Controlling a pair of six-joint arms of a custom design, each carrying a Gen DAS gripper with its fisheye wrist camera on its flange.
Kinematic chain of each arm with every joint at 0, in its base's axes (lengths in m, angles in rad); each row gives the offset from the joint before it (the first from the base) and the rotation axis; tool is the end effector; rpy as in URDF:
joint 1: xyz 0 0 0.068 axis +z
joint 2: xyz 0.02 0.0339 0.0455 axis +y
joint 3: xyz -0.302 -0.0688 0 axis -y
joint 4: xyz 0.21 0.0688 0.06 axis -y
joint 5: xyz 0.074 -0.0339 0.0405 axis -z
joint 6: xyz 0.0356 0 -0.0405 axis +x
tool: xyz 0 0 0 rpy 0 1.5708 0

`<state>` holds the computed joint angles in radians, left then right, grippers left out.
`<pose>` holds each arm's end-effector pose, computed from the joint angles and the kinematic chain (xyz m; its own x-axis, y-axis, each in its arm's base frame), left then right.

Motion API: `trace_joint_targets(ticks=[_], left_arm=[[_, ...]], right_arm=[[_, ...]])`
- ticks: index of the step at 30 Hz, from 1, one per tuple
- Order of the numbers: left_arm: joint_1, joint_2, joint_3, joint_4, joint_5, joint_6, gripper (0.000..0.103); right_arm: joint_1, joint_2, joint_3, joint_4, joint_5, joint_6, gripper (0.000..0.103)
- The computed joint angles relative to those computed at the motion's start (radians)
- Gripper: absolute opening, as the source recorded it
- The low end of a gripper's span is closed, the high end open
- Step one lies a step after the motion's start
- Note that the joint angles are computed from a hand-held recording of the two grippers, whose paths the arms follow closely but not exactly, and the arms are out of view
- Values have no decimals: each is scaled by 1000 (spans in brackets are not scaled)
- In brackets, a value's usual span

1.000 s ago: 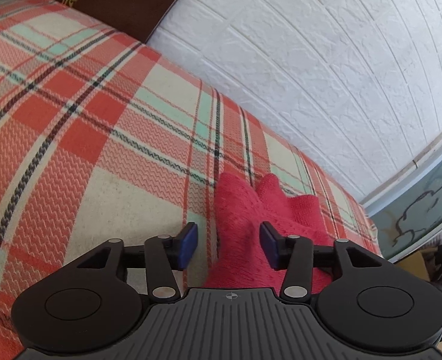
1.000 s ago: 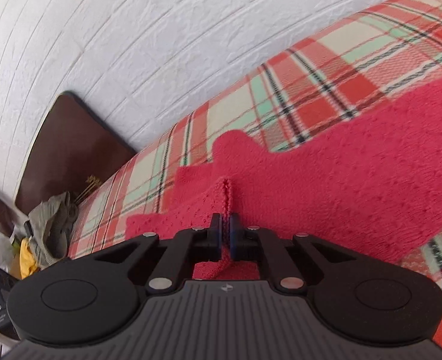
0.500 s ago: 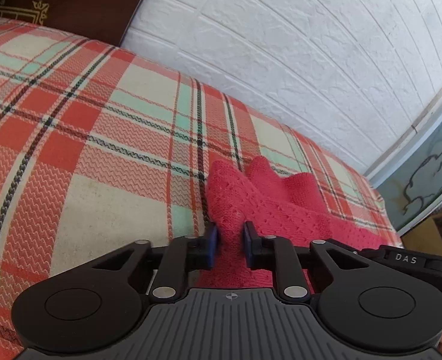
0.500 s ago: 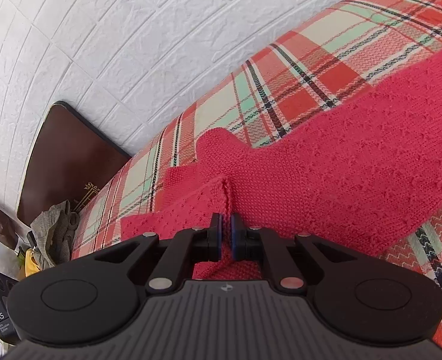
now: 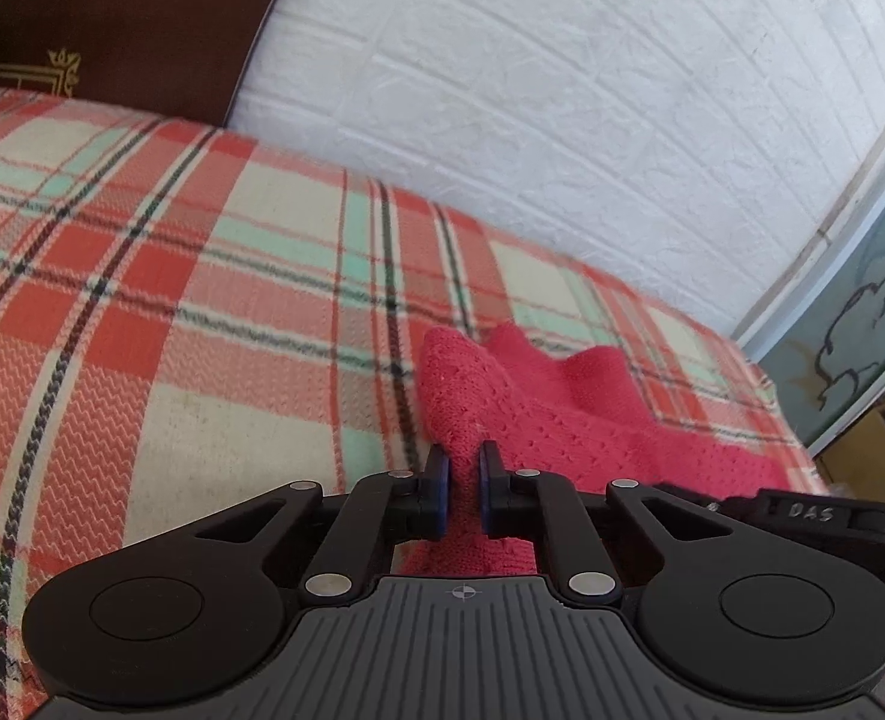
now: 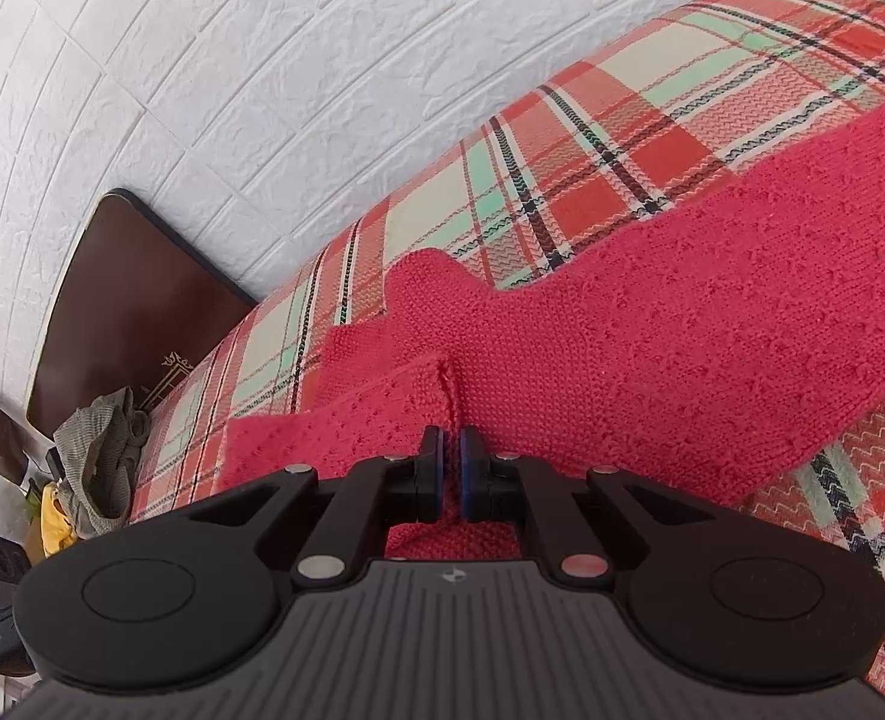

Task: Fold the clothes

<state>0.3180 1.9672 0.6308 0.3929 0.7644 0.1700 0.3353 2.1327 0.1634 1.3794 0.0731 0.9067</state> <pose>0.2948 0.0711 0.1210 -0.7308 -0.1120 -0.6733 0.2880 0.8437 -0.4530 0.2329 0.0784 0.0913 -0.5371 0.6445 -0.5442 0.2467 0.7369 0.6293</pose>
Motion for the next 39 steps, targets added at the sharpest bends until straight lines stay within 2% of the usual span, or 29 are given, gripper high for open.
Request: trace_joint_targets(ticks=[4, 6, 7, 10, 12, 14, 16, 17, 20, 21, 22, 23, 24, 26, 28, 29, 30, 32, 34, 36, 37, 39], left_arm=[[35, 29, 13, -9, 37, -14, 19], [55, 22, 8, 8, 52, -41, 47], [65, 19, 5, 16, 60, -55, 48], [73, 13, 16, 43, 88, -131, 55], [60, 15, 34, 52, 87, -171, 56], [29, 23, 51, 63, 56, -186, 57], [1, 45, 68, 79, 29, -210, 58], [-9, 55, 71, 93, 16, -228, 58], [-35, 83, 78, 126, -17, -243, 55], [-45, 90, 78, 133, -38, -230, 28], [-54, 100, 75, 151, -63, -218, 20], [-63, 111, 70, 171, -89, -205, 19], [-71, 122, 66, 192, -116, -193, 19], [-70, 131, 58, 219, -116, -198, 20], [-61, 104, 60, 181, -110, -179, 43], [-56, 81, 48, 178, -118, -167, 48], [-45, 46, 19, 195, -123, -151, 48], [-7, -18, -20, 178, -60, -113, 48], [14, -77, -35, 84, 4, -39, 48], [10, -109, -55, 10, 18, 51, 48], [6, -112, -71, -2, 20, 89, 48], [0, -84, -102, 54, 2, 97, 48]], right_arm=[[-13, 4, -8, 12, -21, -2, 6], [-18, -2, -15, 17, -28, -4, 6], [-18, -6, -21, 24, -26, -5, 9], [-13, 1, -58, 106, -5, 6, 10], [-25, -14, -45, 86, -22, 3, 10], [-31, -45, -7, 5, -32, -13, 18], [-30, -61, 29, -60, -29, -21, 40], [-30, -64, 42, -75, -27, -24, 40], [-32, -62, 76, -107, -35, -43, 40], [-32, -60, 91, -123, -36, -58, 38], [-32, -57, 108, -148, -28, -75, 23], [-32, -53, 125, -173, -20, -91, 11], [-31, -48, 143, -197, -11, -108, 6], [-35, -41, 153, -209, -9, -118, 6], [-45, -36, 134, -171, -26, -100, 8], [-38, -49, 107, -145, -8, -99, 10], [-30, -64, 78, -119, 13, -98, 11], [-18, -84, 5, -31, 32, -98, 11], [-14, -92, -41, 29, -1, -87, 11], [1, -92, -49, 40, -26, -90, 11], [13, -90, -43, 31, -31, -94, 11], [25, -59, -32, 36, -35, -94, 11]])
